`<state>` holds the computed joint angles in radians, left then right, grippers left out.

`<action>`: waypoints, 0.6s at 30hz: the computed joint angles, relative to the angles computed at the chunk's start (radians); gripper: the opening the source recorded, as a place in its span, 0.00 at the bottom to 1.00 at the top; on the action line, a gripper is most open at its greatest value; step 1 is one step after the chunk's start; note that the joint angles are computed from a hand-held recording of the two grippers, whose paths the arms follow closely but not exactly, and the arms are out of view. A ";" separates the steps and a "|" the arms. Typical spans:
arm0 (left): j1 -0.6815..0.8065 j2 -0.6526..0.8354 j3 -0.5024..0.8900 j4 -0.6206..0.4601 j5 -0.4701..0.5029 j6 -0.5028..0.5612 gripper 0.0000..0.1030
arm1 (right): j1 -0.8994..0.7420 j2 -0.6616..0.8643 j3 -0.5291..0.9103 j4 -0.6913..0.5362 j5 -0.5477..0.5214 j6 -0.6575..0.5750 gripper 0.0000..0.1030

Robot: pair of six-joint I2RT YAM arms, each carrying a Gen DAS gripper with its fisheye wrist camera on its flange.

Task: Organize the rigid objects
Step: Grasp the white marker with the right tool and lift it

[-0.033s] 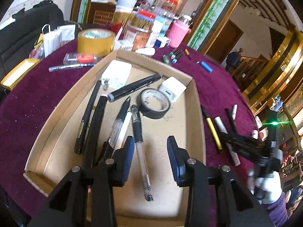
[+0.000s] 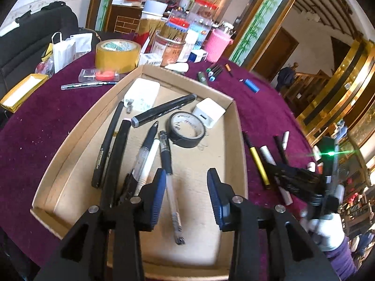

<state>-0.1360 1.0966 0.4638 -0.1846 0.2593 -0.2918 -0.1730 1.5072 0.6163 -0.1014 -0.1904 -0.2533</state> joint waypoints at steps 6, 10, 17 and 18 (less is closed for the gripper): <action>0.091 -0.083 -0.036 -0.038 0.079 -0.010 0.39 | -0.115 0.016 0.034 -0.074 -0.180 0.012 0.15; 0.177 -0.142 -0.063 -0.066 0.118 0.015 0.39 | -0.210 0.012 0.069 -0.184 -0.387 0.014 0.15; 0.271 -0.171 -0.080 -0.089 0.177 0.033 0.44 | -0.178 -0.072 0.155 -0.418 -0.642 0.048 0.15; 0.274 -0.172 -0.082 -0.089 0.182 0.032 0.44 | -0.142 -0.080 0.160 -0.428 -0.652 0.072 0.16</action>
